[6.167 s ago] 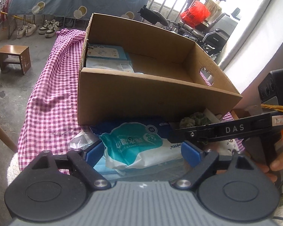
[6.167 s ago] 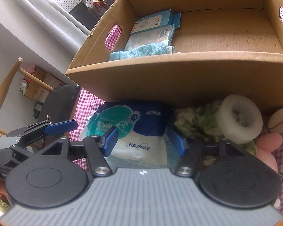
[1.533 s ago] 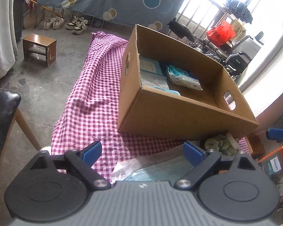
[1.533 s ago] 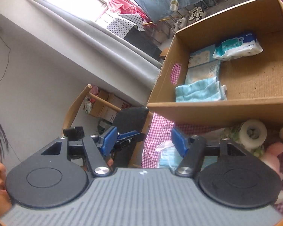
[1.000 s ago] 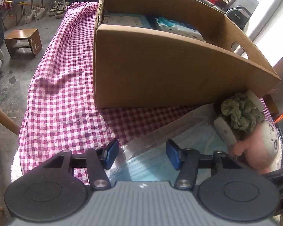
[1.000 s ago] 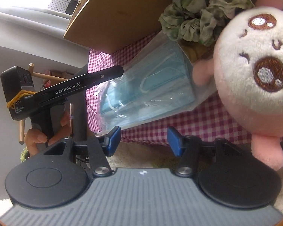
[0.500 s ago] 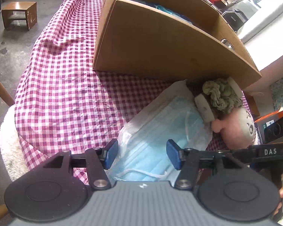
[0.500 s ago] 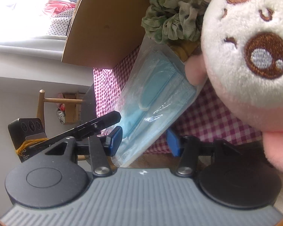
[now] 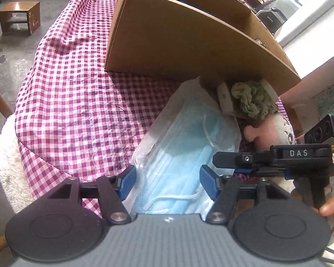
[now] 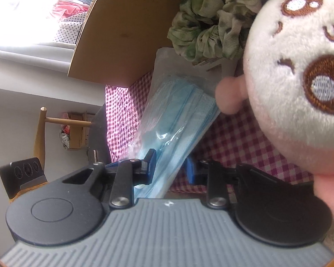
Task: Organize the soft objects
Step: 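Grasp the bag of blue face masks with the right gripper, then carry the face-mask bag into the box and lower it beside the wipes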
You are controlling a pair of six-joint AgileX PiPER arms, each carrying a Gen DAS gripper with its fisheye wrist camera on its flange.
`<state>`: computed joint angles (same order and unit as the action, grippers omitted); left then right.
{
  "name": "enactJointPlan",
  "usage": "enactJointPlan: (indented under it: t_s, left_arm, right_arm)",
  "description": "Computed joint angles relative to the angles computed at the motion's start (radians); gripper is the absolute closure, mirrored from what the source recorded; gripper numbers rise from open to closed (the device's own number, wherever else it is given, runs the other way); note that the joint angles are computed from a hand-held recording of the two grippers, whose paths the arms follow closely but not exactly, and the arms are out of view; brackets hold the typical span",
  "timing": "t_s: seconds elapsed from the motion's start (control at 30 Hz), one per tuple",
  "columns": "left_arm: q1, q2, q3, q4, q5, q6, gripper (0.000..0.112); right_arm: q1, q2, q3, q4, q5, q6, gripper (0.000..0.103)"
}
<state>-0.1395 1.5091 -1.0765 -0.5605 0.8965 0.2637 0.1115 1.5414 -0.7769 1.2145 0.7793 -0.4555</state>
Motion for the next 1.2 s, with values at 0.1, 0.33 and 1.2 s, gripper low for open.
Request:
enactJointPlan:
  t_s: [0.1, 0.33, 1.2]
  left_arm:
    - [-0.004, 0.039, -0.040, 0.013, -0.014, -0.017, 0.049]
    - [-0.005, 0.002, -0.044, 0.013, -0.009, -0.023, 0.073]
    - [-0.075, -0.125, -0.288, 0.069, 0.080, -0.170, 0.093]
  right_arm:
    - [-0.023, 0.020, 0.021, 0.077, 0.011, -0.046, 0.077]
    - [-0.065, 0.030, 0.075, 0.183, 0.069, -0.108, 0.087]
    - [-0.151, -0.066, -0.275, 0.055, 0.318, -0.173, 0.096]
